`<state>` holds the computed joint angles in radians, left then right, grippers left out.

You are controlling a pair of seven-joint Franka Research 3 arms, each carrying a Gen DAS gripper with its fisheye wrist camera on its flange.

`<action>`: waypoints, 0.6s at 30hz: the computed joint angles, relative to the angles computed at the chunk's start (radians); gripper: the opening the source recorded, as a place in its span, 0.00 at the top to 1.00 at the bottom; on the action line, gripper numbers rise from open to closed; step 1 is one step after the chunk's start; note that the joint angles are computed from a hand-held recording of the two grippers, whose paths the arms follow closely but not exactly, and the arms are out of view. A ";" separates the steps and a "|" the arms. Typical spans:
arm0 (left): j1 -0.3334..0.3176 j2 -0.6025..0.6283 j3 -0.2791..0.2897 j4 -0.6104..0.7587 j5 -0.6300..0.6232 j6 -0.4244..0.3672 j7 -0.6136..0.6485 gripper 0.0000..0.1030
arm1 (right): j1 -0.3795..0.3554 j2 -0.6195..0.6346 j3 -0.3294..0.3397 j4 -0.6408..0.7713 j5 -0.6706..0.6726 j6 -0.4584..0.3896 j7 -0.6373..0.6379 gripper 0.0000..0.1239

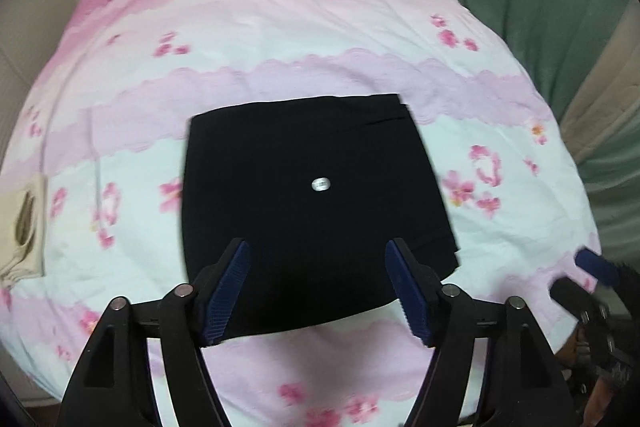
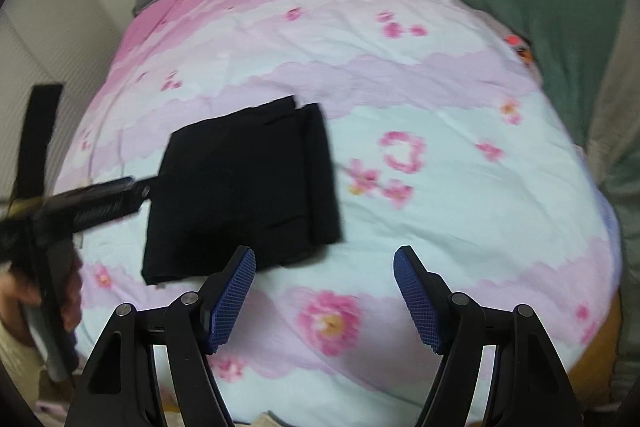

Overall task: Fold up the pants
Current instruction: 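Lay the folded trousers on the duvet and open the left tool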

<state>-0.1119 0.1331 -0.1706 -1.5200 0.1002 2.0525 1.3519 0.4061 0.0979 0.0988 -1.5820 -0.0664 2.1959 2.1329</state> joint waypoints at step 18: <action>-0.012 0.129 -0.008 0.085 0.033 -0.144 -0.067 0.20 | -0.009 0.448 -0.018 0.425 0.265 -0.139 -0.192 0.58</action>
<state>-0.1242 0.2617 -0.1784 -1.4353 0.1331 1.9089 1.2845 0.3973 0.5461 0.0809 -1.1570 0.1984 2.0567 1.9407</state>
